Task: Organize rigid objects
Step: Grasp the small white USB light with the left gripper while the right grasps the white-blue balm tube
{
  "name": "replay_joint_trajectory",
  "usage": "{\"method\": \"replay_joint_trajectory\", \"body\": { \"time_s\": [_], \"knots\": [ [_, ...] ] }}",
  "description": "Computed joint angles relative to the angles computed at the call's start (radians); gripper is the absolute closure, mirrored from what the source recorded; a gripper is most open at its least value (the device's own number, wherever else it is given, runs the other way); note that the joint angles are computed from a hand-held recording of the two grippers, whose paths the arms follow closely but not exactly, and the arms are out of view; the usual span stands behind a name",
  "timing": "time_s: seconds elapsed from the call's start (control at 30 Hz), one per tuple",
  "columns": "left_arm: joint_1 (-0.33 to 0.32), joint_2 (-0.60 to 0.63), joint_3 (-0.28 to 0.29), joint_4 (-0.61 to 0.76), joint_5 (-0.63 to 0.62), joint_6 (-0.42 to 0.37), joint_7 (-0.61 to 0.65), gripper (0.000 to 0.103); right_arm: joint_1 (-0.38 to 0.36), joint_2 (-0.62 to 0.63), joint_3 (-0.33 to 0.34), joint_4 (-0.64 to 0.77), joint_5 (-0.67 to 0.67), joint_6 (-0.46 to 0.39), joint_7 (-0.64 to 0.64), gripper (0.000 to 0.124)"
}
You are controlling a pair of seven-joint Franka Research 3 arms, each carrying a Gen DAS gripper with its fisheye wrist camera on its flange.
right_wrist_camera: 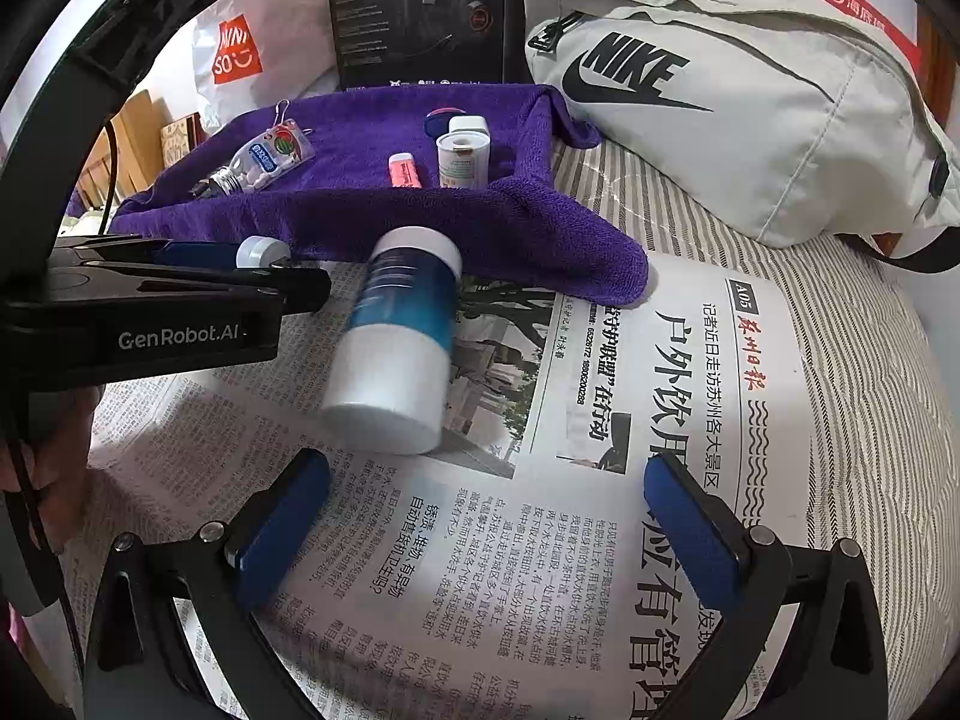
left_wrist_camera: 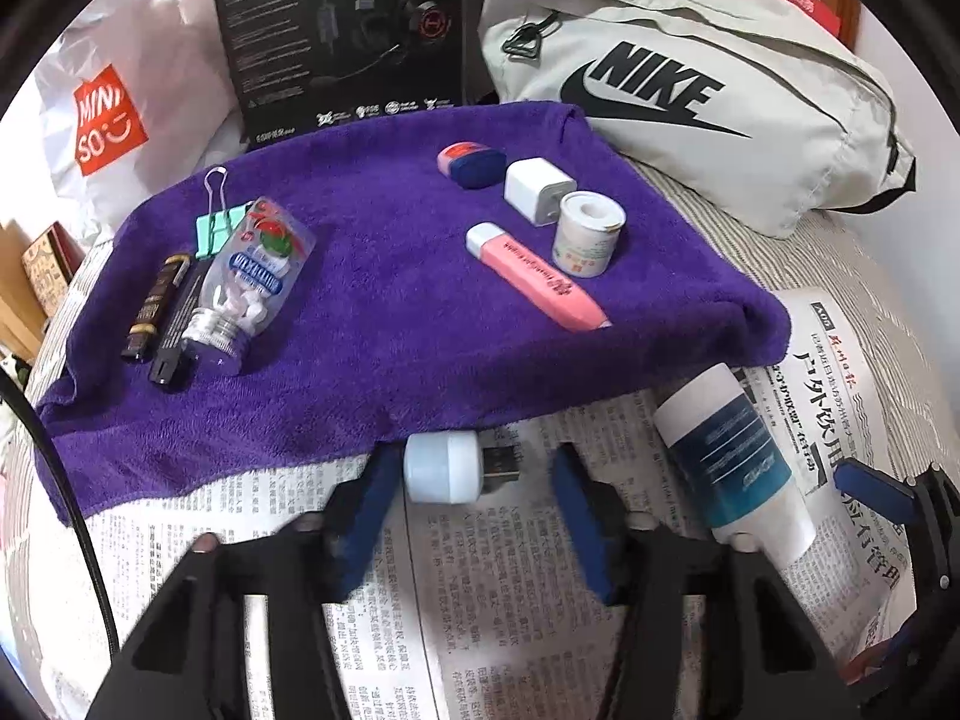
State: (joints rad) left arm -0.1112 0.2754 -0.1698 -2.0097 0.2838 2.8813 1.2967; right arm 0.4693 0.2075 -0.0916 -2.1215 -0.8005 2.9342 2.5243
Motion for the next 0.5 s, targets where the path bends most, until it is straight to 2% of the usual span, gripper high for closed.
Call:
{"method": "replay_joint_trajectory", "body": {
  "time_s": [0.03,0.07,0.23,0.37,0.5],
  "knots": [
    [-0.001,0.000,0.002,-0.001,0.005,0.005,0.000,0.062,0.000,0.000,0.000,0.000,0.000,-0.001,0.000,0.021],
    [0.017,0.002,-0.020,-0.002,-0.023,0.011,0.032,0.069,0.000,0.000,0.000,0.000,0.000,-0.001,0.000,0.021],
    [0.056,-0.005,-0.063,-0.028,-0.108,0.047,0.121,0.069,0.001,0.000,0.000,0.000,0.000,-0.001,0.001,0.021],
    [0.092,-0.020,-0.099,-0.048,-0.187,0.043,0.207,0.069,0.001,0.000,0.000,0.000,-0.001,-0.001,0.001,0.021],
    [0.120,-0.050,-0.112,-0.078,-0.274,0.032,0.283,0.069,-0.001,-0.001,0.001,-0.002,0.002,0.003,-0.002,0.021]
  ]
}}
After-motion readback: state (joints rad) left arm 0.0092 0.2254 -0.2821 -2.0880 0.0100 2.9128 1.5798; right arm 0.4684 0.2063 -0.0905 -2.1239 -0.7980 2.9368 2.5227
